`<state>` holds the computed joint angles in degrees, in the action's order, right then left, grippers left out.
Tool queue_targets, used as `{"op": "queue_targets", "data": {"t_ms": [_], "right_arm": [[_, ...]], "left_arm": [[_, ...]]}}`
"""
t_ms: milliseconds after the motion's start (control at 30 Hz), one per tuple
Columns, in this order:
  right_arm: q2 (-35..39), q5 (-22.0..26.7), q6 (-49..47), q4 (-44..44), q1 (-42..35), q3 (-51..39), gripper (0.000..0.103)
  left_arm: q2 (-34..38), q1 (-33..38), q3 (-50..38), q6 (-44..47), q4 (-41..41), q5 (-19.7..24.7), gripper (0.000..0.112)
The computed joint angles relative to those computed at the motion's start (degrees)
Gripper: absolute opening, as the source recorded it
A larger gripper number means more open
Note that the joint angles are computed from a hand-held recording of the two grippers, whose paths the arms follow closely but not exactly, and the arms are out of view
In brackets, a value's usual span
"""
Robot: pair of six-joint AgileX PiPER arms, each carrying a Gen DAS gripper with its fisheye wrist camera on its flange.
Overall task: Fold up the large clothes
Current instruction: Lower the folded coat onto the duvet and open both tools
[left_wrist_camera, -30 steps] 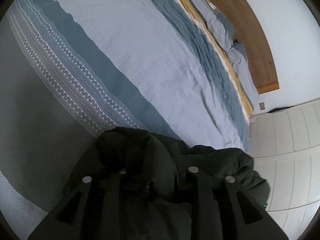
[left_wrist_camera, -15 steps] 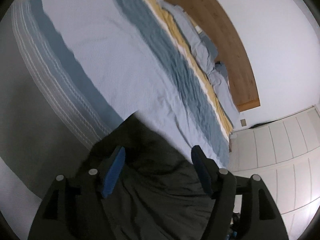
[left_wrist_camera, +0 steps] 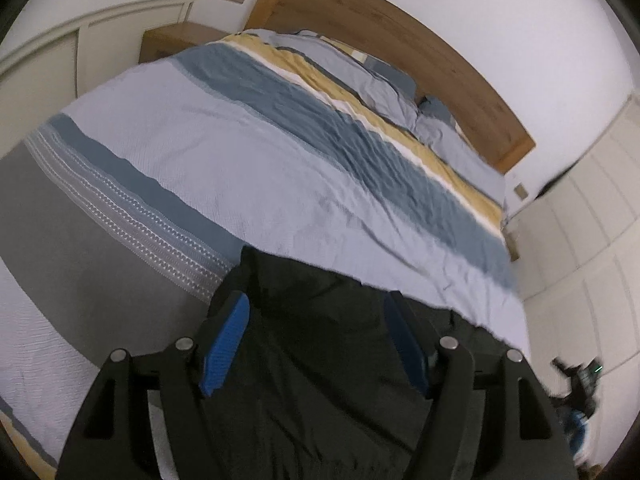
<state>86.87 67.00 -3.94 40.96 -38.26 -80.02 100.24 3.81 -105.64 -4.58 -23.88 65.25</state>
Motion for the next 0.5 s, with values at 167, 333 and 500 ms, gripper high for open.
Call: {"op": "queue_targets", "data": {"t_ms": [167,333,500], "right_arm": [[-5.6,0.0,-1.6,-6.2,7.4,-1.4,0.092],[-10.7,-2.8,-0.2,-11.5,18.2,2.5,0.092],[-14.4,-8.6,5.8,-22.6,34.1,8.2,0.092]], "left_arm": [[-6.3,-4.5,9.9,1.2,1.1,-4.4,0.069],[-11.5,-10.4,19.1,-0.3,2.4,-8.2,0.069],[-13.4,-18.1,23.3,-6.0,11.1,-12.3,0.069]]}}
